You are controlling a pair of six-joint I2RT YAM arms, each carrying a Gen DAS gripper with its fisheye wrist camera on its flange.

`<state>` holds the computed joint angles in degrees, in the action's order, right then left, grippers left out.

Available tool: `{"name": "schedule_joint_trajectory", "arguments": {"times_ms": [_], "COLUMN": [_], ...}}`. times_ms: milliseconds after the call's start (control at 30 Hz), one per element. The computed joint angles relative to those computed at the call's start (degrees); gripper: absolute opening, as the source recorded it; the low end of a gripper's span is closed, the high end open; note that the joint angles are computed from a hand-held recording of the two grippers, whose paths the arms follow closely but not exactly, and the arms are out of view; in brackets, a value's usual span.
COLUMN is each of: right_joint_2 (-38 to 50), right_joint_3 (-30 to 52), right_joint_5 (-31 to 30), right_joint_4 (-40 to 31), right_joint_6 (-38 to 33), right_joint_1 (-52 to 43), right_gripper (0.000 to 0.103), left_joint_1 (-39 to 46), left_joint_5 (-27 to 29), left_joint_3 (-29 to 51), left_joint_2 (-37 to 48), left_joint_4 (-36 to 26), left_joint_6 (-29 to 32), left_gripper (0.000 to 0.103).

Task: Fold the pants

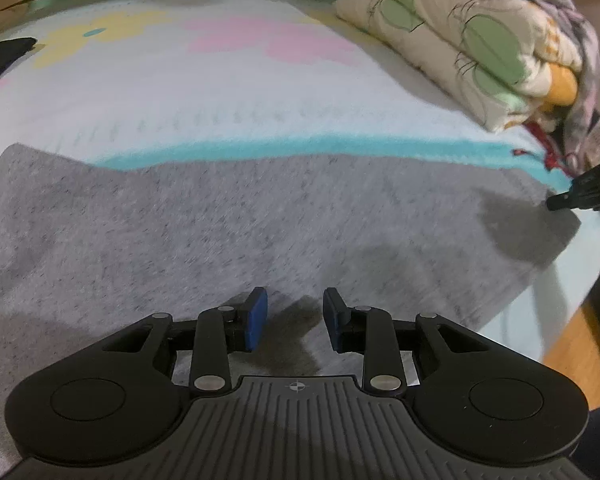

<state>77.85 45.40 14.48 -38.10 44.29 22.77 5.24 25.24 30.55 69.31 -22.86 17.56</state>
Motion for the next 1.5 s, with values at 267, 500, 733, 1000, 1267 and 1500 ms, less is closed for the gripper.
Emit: {"name": "schedule_joint_trajectory", "arguments": {"times_ms": [267,500,733,1000,1267,1500], "right_joint_2": [4.9,-5.1,-8.1,-4.7,-4.9,-8.8], "right_joint_3": [2.9,-3.3,-10.0,-10.1,-2.7,3.0], "right_joint_5": [2.0,-0.3,-11.4,-12.8,-6.7,-3.1], "right_joint_4": [-2.1,-0.5,3.0,8.8,1.7,-2.3], "right_joint_6": [1.0,4.5,0.5,-0.3,3.3,7.0], "right_joint_1": [-2.1,-6.1,-12.3,-10.6,-4.1,1.6], "right_gripper": [0.006,0.082,0.064,0.055,0.02,0.02], "left_joint_1": [-7.5,-5.6,-6.1,-6.1,-11.5,-23.6], "left_joint_5": [-2.5,-0.3,-1.0,-0.9,-2.9,-8.8], "left_joint_3": [1.8,1.1,1.0,0.9,5.2,9.2], "left_joint_2": [2.0,1.2,0.0,0.1,3.5,14.3], "left_joint_4": [-2.2,-1.9,-2.4,-1.8,0.0,8.1], "left_joint_6": [0.3,1.4,0.8,0.6,-6.9,-10.6], "left_gripper": [0.029,0.029,0.029,0.029,0.029,0.029]}}
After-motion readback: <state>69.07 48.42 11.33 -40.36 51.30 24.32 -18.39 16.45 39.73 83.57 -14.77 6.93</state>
